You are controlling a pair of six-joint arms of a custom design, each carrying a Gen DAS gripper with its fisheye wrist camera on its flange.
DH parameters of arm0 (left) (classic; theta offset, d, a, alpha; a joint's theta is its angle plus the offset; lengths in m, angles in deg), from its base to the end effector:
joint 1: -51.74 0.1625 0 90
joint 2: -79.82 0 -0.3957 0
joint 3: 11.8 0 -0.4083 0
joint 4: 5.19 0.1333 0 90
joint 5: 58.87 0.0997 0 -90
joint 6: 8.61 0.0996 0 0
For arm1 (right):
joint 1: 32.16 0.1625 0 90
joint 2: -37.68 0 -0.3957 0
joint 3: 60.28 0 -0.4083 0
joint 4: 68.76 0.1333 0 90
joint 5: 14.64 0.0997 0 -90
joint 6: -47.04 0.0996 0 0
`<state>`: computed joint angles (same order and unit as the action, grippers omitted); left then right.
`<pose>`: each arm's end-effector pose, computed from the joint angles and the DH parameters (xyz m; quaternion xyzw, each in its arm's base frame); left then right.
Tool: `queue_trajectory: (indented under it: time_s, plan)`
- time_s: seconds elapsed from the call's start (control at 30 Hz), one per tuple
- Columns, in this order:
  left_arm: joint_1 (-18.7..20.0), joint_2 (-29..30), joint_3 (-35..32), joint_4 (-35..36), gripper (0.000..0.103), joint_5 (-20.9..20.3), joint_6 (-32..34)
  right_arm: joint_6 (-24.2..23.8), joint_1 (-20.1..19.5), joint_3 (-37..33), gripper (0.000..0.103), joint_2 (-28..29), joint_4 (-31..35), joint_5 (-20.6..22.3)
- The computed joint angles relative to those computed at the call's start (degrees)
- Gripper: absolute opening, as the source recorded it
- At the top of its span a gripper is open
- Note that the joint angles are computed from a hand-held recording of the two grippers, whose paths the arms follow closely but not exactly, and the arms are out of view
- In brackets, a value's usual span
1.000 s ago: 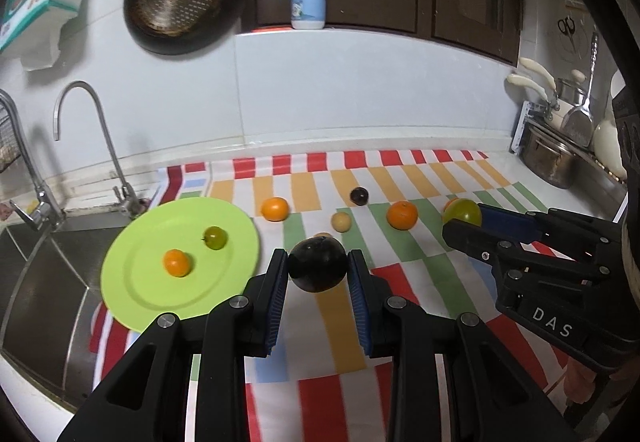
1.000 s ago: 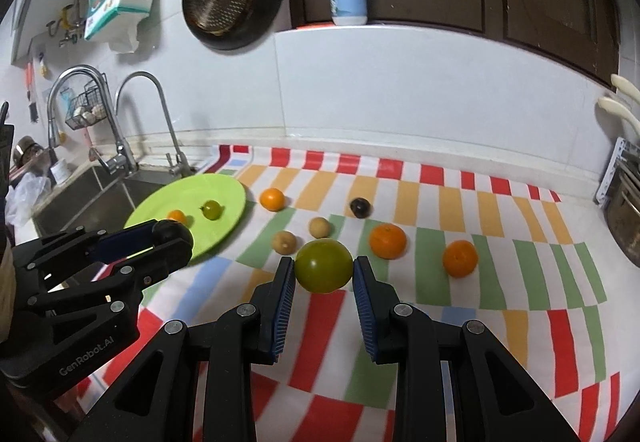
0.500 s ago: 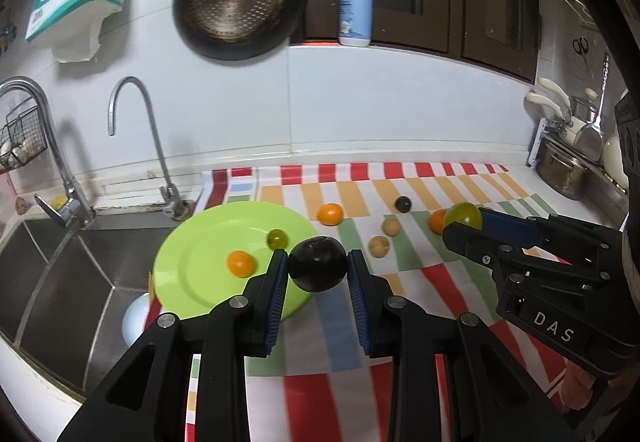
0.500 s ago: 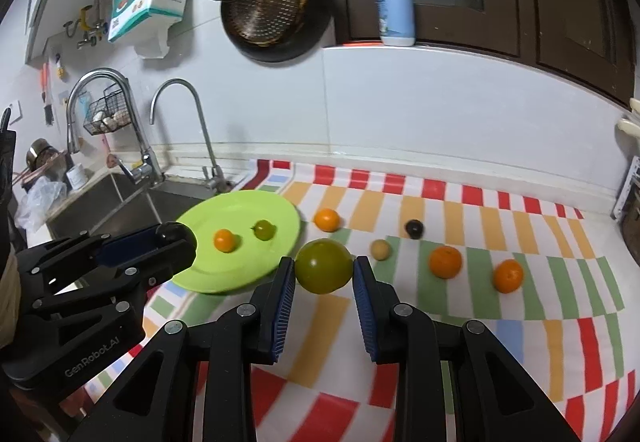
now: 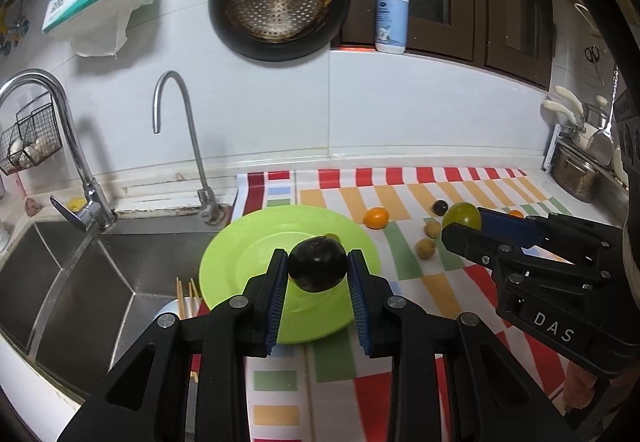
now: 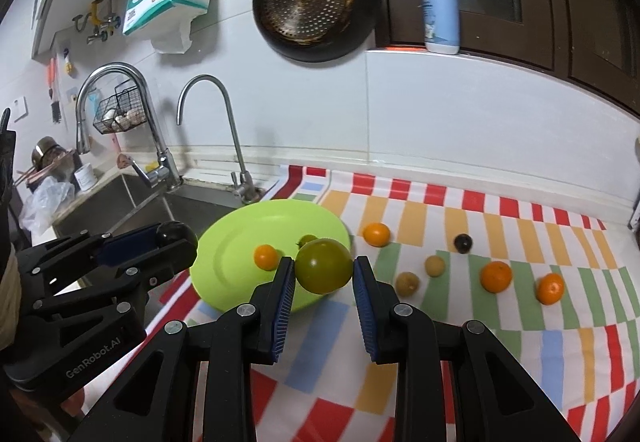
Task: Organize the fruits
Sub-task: 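Carry the plum in the left gripper and the lime in the right gripper over the plate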
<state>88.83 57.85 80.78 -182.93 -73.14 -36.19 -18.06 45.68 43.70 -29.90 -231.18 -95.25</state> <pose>-0.3440 -0.5482 -0.0687 0.0820 0.7817 -0.4819 0.3873 0.0160 -0.6356 0.2651 0.4451 -0.8372 0.2893 0.1316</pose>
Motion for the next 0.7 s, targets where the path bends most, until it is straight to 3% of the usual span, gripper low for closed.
queue_trajectory:
  time_s: [0.7]
  plan:
    - [6.7, -1.1, -1.0, -10.0, 0.03, -1.9, 11.5, 1.4, 5.9, -8.5, 0.031, 11.4, 0.6, -5.1]
